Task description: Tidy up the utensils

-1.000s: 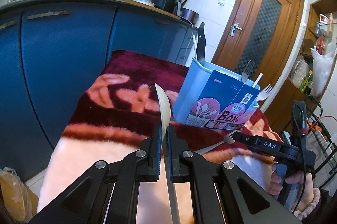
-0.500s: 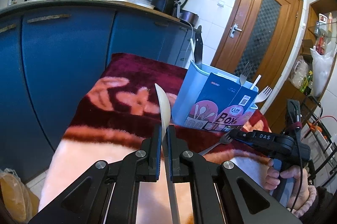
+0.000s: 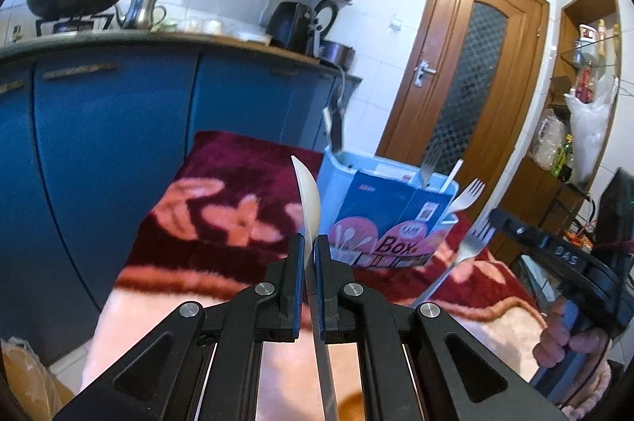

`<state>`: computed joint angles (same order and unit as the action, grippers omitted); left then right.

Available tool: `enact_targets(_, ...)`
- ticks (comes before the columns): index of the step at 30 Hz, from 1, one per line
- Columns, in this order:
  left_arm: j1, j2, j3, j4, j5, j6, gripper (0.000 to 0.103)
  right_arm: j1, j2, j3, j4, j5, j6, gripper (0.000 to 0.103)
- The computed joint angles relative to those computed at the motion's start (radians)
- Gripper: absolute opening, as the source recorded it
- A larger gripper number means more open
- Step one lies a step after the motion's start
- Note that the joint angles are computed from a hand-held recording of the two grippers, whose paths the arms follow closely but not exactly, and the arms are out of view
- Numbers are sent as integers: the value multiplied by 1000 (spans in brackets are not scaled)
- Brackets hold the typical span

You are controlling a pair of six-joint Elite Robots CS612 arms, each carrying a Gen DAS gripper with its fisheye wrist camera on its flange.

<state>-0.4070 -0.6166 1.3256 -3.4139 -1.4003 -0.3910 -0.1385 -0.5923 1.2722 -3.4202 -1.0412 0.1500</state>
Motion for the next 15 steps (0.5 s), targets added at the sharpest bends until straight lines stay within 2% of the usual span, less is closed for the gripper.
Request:
enact_targets(2, -3, 0, -6, -23, -2, 14, 5, 0, -14, 21, -51, -30, -29, 3)
enact_targets(6, -11, 8, -33, -70, 16, 64, 5, -1, -28, 28, -82, -53, -58, 2)
enact_targets(11, -16, 43, -108, -154, 23, 136, 5, -10, -36, 25, -91, -74, -64, 2)
enact_targets(15, -16, 79, -188, -170, 17, 162, 5, -14, -38, 16, -102, -92, -72, 2)
